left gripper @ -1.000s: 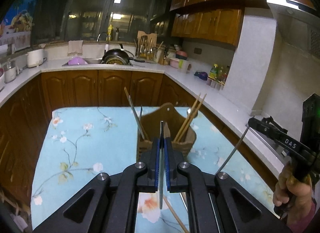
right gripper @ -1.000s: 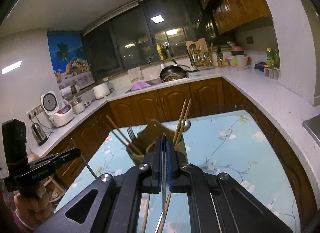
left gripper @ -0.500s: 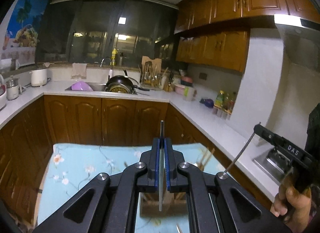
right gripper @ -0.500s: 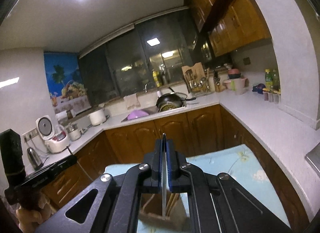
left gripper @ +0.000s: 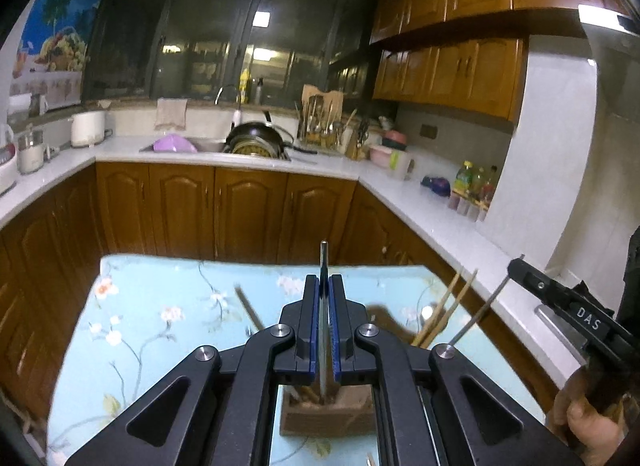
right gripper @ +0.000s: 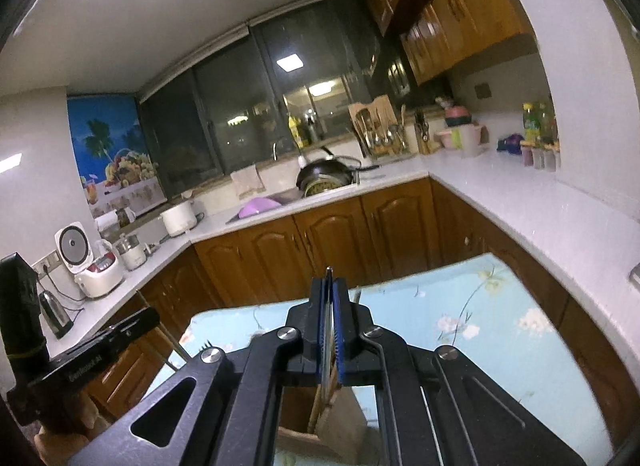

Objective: Organize utensils
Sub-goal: 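Open both tools to release the chopsticks into the holder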

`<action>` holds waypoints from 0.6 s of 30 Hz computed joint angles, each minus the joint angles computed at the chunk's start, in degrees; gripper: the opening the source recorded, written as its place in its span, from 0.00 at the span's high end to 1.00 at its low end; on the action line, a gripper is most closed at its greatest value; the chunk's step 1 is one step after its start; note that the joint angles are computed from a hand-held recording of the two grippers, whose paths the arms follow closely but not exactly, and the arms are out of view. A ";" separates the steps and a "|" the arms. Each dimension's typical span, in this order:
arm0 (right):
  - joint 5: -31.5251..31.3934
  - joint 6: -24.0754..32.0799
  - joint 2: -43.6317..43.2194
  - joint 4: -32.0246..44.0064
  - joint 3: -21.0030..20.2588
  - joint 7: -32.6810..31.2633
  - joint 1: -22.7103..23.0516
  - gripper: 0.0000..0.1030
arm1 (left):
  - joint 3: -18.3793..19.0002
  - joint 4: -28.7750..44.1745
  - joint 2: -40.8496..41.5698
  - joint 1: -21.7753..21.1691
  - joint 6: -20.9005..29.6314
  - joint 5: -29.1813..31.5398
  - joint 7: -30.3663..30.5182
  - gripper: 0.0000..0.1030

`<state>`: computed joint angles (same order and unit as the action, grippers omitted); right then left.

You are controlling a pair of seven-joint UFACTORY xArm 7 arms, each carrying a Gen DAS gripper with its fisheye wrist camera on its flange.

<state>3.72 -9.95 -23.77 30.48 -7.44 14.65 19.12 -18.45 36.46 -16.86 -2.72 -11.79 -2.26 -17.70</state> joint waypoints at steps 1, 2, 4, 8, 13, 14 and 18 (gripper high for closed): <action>0.02 -0.01 0.29 -0.24 -0.20 0.08 0.36 0.96 | -0.76 0.04 0.24 0.61 0.30 -0.13 -0.10 0.97; 0.02 0.07 0.59 -0.50 -0.55 0.13 0.93 0.96 | -0.75 -0.14 0.49 0.60 0.61 -0.02 -0.10 0.97; 0.08 0.38 1.03 -0.87 -0.55 0.29 1.36 0.96 | -1.52 -0.05 1.26 1.44 1.00 0.21 -0.34 0.97; 0.29 0.88 1.43 -1.37 1.15 0.50 0.32 0.96 | -2.17 -1.16 -1.11 3.01 1.30 0.67 -0.01 0.97; 0.74 2.28 1.26 -0.78 -0.01 0.04 1.21 0.96 | -0.38 0.16 -0.89 1.63 3.12 1.86 -0.91 0.97; 0.91 2.35 1.28 -0.72 0.14 -0.03 1.11 0.96 | -0.11 -0.07 -0.87 1.41 2.93 2.07 -1.19 0.97; 1.83 2.94 1.63 -0.21 -0.61 -0.29 2.20 0.93 | 1.09 -0.79 -1.41 0.58 3.18 2.83 -1.73 0.96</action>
<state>5.55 -7.01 -22.14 30.27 -8.05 14.36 21.32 -17.37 35.68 -18.27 -2.14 -8.61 0.58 -19.42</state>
